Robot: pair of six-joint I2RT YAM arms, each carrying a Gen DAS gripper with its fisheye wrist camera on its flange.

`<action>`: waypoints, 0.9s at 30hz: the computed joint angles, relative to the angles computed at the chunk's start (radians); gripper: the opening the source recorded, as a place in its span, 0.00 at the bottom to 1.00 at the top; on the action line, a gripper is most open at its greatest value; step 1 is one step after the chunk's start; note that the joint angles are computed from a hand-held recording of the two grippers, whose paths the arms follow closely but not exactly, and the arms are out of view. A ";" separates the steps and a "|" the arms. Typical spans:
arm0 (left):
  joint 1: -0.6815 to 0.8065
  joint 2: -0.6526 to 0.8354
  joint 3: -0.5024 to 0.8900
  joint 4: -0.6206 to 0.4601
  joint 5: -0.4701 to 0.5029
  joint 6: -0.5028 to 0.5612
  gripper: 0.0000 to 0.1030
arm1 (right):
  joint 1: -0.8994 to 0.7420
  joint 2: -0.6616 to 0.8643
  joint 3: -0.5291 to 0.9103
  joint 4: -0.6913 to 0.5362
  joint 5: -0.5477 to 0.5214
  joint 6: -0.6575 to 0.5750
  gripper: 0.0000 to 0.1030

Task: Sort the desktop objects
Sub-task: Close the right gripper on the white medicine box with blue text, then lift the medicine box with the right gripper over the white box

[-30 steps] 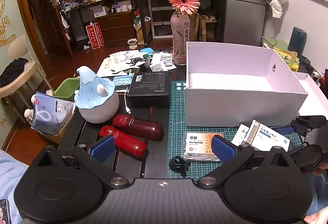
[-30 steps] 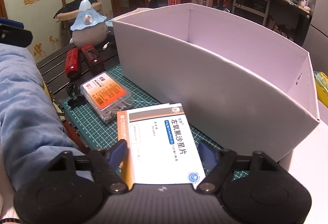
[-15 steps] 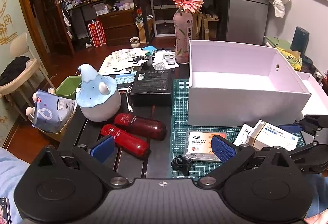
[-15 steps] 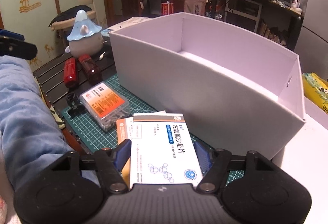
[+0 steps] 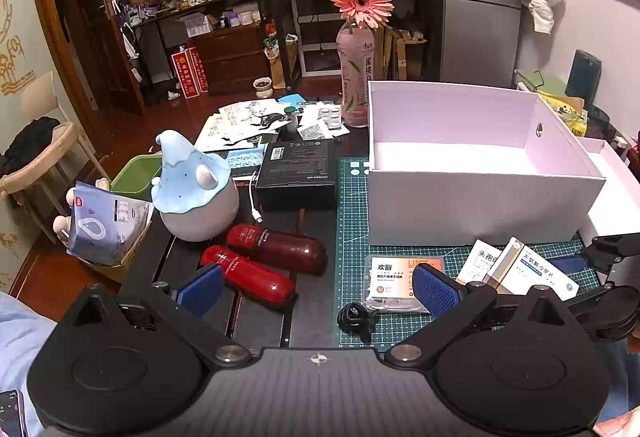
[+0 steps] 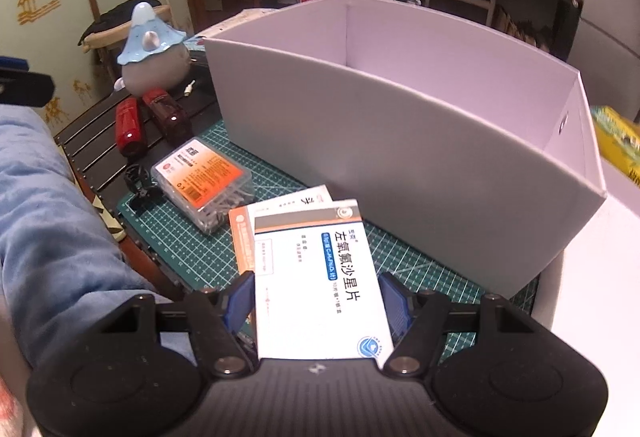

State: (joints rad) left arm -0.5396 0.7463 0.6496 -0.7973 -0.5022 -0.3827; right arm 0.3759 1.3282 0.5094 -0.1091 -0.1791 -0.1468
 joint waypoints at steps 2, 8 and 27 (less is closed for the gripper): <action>-0.001 0.002 0.000 0.002 0.001 0.000 0.99 | 0.001 0.009 0.000 0.005 0.001 0.001 0.64; -0.016 0.016 0.000 0.007 -0.010 0.001 0.99 | -0.008 0.031 0.003 0.024 -0.016 -0.002 0.63; -0.011 0.023 0.000 0.008 -0.015 -0.003 0.99 | -0.010 -0.086 -0.024 0.008 -0.002 0.009 0.61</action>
